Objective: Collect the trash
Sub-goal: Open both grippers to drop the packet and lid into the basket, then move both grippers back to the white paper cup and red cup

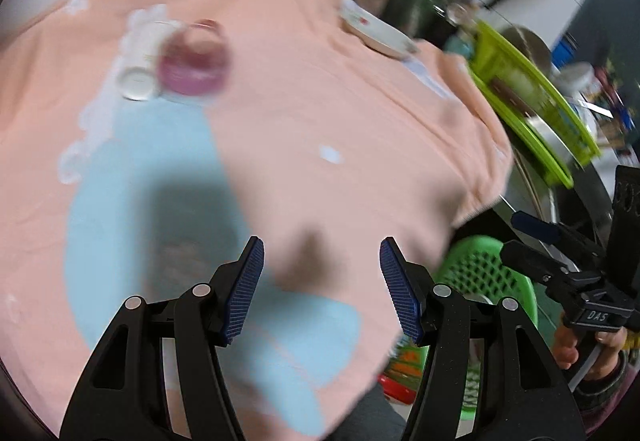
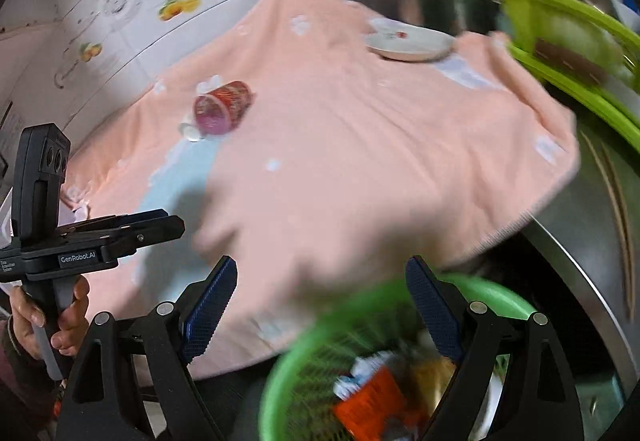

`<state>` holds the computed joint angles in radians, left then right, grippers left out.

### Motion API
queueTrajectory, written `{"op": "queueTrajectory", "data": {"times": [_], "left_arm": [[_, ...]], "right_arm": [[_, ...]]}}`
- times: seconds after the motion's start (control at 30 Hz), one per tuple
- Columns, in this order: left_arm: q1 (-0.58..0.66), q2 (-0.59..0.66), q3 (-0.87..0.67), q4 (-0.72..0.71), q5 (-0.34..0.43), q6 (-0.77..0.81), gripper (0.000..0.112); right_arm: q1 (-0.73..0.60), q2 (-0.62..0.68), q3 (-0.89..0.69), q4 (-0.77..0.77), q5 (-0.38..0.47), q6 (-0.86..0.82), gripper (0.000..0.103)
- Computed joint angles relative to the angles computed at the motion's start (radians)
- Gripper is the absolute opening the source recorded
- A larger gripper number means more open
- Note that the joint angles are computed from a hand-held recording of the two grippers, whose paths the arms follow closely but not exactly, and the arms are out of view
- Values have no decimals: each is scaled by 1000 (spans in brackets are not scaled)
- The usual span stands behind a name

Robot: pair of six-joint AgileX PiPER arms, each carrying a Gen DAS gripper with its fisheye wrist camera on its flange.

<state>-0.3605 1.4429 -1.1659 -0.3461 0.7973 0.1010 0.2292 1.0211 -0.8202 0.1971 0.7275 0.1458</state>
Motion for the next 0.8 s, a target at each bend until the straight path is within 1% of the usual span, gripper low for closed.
{"op": "queueTrajectory", "data": {"times": [0.1, 0.2, 0.27, 0.43, 0.53, 0.57, 0.63, 0.73, 0.8], "left_arm": [[76, 13, -27, -1, 17, 27, 60], [151, 28, -56, 1, 30, 56, 60], [208, 41, -73, -10, 40, 88, 60], [310, 96, -129, -29, 55, 143, 60], [352, 122, -148, -34, 58, 161, 60], [361, 131, -156, -31, 57, 162, 60], [385, 150, -175, -30, 57, 169, 60], [414, 170, -198, -35, 58, 182, 60], [429, 181, -208, -38, 54, 191, 60]], "right_arm": [[54, 135, -117, 10, -23, -6, 83], [66, 269, -246, 79, -22, -60, 83], [83, 377, -362, 103, -11, -76, 83], [90, 586, -612, 190, 36, -117, 83], [86, 718, -788, 236, 81, -114, 83], [82, 780, -871, 260, 110, -111, 83], [81, 865, -989, 271, 151, -86, 82], [79, 1030, -1230, 272, 250, -23, 81], [76, 1154, -1420, 261, 327, 38, 81]]}}
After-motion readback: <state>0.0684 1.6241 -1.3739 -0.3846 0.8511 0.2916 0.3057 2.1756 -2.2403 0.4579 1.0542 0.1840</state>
